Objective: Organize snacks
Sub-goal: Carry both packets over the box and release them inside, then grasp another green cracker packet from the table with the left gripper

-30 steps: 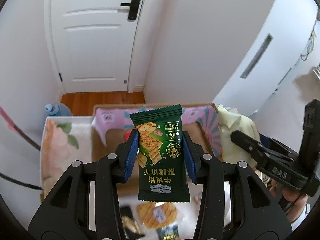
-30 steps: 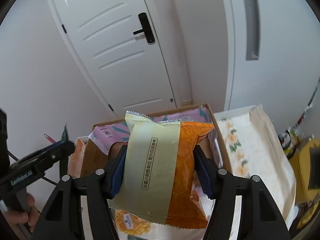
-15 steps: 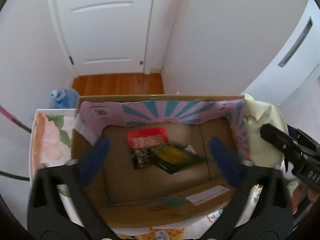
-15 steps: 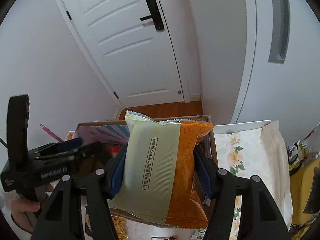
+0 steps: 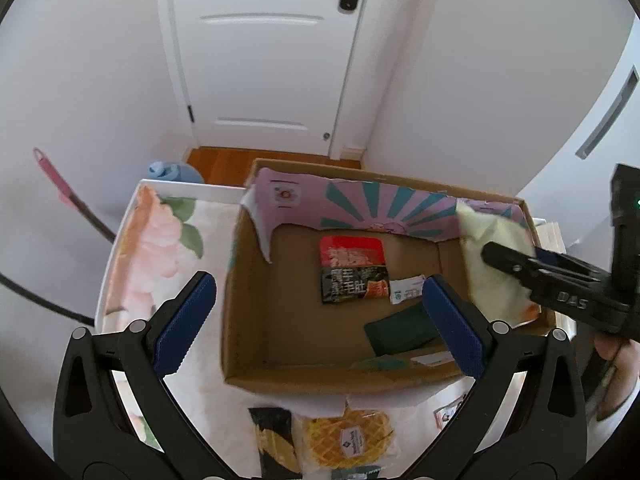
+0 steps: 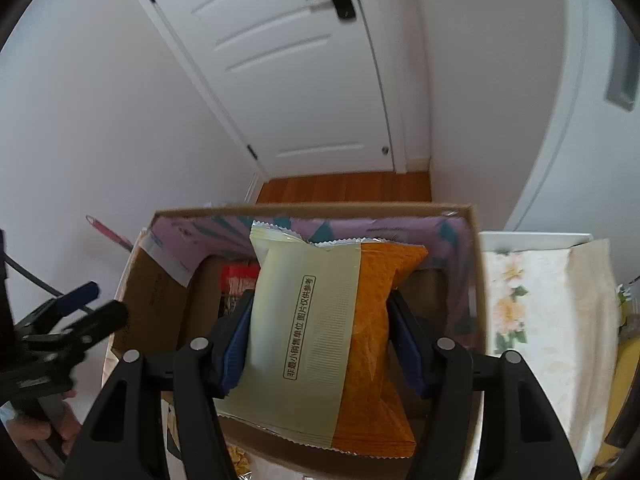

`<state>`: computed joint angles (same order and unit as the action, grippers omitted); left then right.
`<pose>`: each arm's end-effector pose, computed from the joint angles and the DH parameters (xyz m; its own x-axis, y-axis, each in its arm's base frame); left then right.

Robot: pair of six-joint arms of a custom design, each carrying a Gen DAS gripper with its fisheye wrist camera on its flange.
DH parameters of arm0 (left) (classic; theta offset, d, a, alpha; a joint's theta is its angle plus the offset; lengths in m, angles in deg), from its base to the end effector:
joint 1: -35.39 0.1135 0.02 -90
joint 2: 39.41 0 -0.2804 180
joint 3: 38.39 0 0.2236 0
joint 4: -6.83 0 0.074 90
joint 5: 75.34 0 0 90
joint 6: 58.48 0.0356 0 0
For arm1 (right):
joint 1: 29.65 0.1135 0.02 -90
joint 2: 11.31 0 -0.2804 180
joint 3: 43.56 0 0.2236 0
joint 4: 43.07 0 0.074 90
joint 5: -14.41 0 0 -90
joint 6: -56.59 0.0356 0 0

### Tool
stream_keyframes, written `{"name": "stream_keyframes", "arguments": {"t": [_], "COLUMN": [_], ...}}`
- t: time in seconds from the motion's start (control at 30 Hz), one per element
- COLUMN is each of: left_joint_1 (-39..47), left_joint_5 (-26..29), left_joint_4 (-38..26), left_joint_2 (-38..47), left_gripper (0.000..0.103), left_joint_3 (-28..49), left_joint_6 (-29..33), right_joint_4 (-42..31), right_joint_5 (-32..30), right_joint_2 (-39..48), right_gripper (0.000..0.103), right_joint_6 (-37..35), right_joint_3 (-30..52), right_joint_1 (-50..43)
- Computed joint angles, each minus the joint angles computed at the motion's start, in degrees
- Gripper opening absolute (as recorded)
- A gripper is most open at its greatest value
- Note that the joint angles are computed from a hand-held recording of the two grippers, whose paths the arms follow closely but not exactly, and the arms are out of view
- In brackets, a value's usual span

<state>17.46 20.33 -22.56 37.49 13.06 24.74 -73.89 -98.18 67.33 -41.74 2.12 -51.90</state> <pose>0.2095 -0.0715 0.2011 -0.8150 0.1402 -0.5623 0.2661 0.9525 -0.1482 0.1899 -0.0629 0.1709 -0.8494 0.2030 -0.4871 0.0702 0.9583 0.2770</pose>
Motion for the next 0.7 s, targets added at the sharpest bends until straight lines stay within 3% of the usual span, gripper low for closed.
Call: {"name": "stream_keyframes", "arguments": {"t": [0.03,0.1,0.17,0.4,0.7], "left_joint_1": [0.10,0.53,1.12,3.78,7.99], "left_joint_5": [-0.34,-1.28,-1.44,-0.94,3.99], "left_joint_4": [-0.25,-1.25,-2.29,-6.47,-12.20], "left_joint_2": [-0.68,-2.74,-4.07,-9.89,-18.18], "left_gripper": [0.102,0.102,0.102,0.102,0.103], "left_joint_3": [-0.24,-0.98,-1.37,-3.49,-5.21], "left_joint_6": [-0.09,-0.12,-0.17,0.53,5.23], "right_joint_4": [0.74,3.78,5.37,2.43,-9.35], "right_joint_5": [0.76,0.63,-1.32,-3.93,-4.39], "right_joint_2": [1.11,0.40,-1.00,-2.59,-16.82], "right_gripper": [0.065,0.086,0.092,0.092,0.092], "right_joint_6": [0.52,1.43,0.88,-2.49,-7.26], "right_joint_3": [0.00,-1.49,-2.56,-2.58,-3.83], "right_joint_1": [0.87,0.78,-0.34,-3.56,-9.07]}}
